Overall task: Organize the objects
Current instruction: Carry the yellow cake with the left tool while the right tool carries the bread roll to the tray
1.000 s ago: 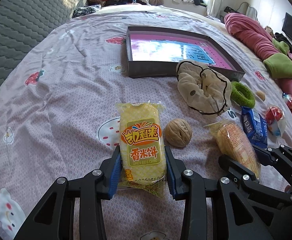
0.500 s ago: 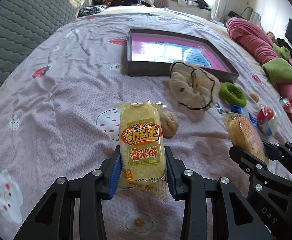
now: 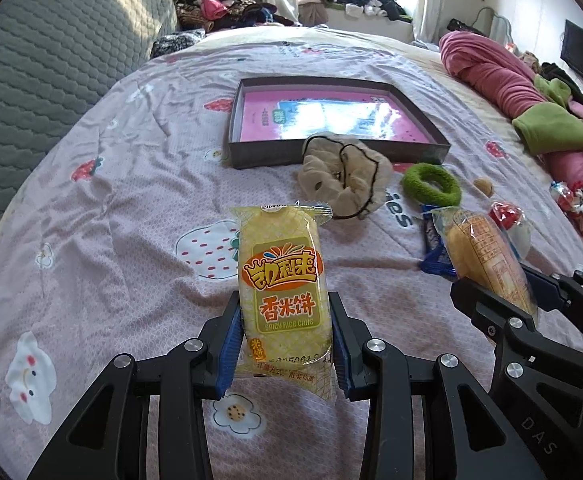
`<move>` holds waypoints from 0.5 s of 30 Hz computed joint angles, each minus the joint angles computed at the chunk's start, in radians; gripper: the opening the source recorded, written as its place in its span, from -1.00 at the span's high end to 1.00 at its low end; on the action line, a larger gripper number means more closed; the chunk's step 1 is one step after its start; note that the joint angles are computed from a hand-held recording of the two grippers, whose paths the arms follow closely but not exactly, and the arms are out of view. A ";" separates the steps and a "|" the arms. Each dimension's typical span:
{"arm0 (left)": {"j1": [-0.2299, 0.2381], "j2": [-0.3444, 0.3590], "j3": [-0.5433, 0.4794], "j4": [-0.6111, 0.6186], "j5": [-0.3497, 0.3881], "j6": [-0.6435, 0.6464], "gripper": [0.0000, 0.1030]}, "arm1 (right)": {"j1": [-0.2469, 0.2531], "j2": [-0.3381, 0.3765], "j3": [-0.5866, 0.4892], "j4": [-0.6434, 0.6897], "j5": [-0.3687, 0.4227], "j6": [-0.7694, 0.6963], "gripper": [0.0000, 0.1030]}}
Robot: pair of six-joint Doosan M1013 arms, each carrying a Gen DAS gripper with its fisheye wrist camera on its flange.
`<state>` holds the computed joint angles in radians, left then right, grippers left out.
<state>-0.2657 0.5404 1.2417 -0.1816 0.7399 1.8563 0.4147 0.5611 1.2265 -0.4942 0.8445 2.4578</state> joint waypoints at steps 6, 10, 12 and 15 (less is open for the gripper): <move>-0.011 -0.017 0.011 0.019 -0.017 -0.009 0.21 | -0.002 -0.021 0.024 -0.020 -0.021 0.027 0.26; -0.018 -0.025 0.012 0.029 -0.021 -0.009 0.21 | -0.004 -0.034 0.038 -0.030 -0.033 0.043 0.26; -0.022 -0.030 0.012 0.035 -0.023 -0.011 0.21 | -0.005 -0.039 0.045 -0.040 -0.040 0.054 0.26; -0.027 -0.031 0.006 0.041 -0.022 -0.014 0.21 | -0.007 -0.047 0.050 -0.053 -0.043 0.064 0.26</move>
